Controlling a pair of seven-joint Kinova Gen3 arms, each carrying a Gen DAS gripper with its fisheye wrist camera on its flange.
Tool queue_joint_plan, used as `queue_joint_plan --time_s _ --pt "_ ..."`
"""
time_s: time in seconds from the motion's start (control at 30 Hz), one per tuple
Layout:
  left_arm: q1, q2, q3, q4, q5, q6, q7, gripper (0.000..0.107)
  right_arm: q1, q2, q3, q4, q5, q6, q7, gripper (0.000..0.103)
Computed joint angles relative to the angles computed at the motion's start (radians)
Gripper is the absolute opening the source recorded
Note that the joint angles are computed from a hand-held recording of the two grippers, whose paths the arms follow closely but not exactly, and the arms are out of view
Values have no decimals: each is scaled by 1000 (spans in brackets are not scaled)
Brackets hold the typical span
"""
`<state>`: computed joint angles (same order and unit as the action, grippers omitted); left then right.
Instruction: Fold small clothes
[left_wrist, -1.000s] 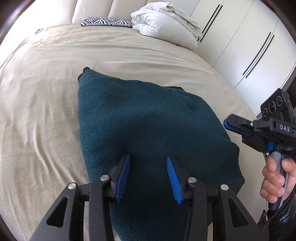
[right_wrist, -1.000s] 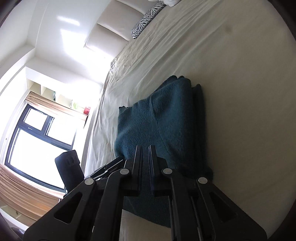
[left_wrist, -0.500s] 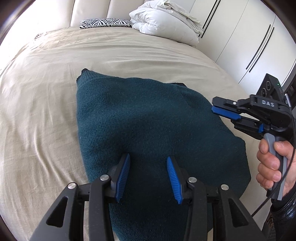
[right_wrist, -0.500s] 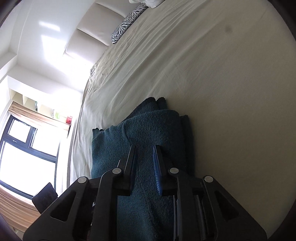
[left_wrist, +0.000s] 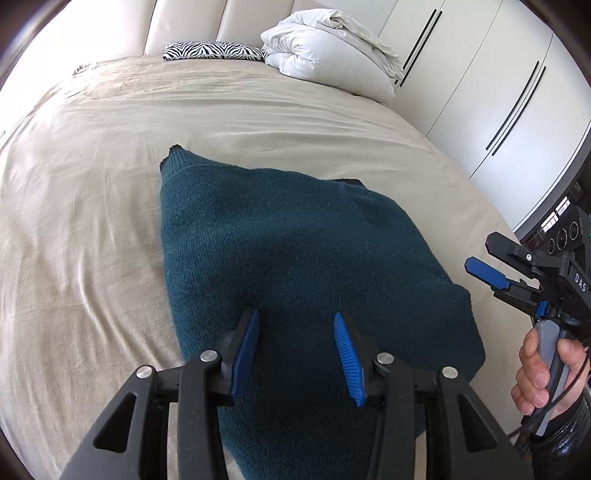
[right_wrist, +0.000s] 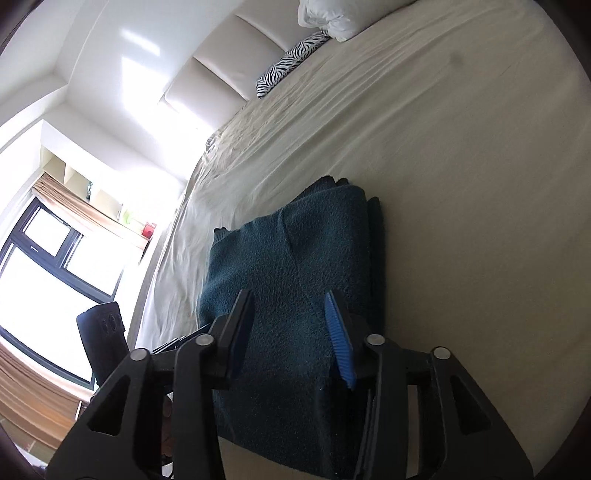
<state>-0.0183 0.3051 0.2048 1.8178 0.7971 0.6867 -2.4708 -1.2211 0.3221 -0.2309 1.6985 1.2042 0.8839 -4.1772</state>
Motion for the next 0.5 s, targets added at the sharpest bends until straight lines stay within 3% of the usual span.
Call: queue_joint_plan --time_s 0.03,0.1,0.17,0.27,0.4,0.5 --pt "-20 -25 -5 20 41 4 -28 53 -44 -21 32 0 -36 41 41 80" --pt "-101 -74 25 64 122 -3 -78 67 -78 -36 49 -21 -88 91 122 82" --pt "-132 -84 14 74 164 10 -89 70 -38 -54 18 -32 -167 76 200 82" --pt "-72 -27 -75 28 113 68 -3 69 101 -89 -78 21 -234 -38 220 80" --pt "-104 62 -68 -14 107 171 78 69 219 -90 -138 84 -242 -200 165 77" --pt "-90 97 -64 -44 62 180 141 69 277 -74 -136 117 -216 -322 146 66"
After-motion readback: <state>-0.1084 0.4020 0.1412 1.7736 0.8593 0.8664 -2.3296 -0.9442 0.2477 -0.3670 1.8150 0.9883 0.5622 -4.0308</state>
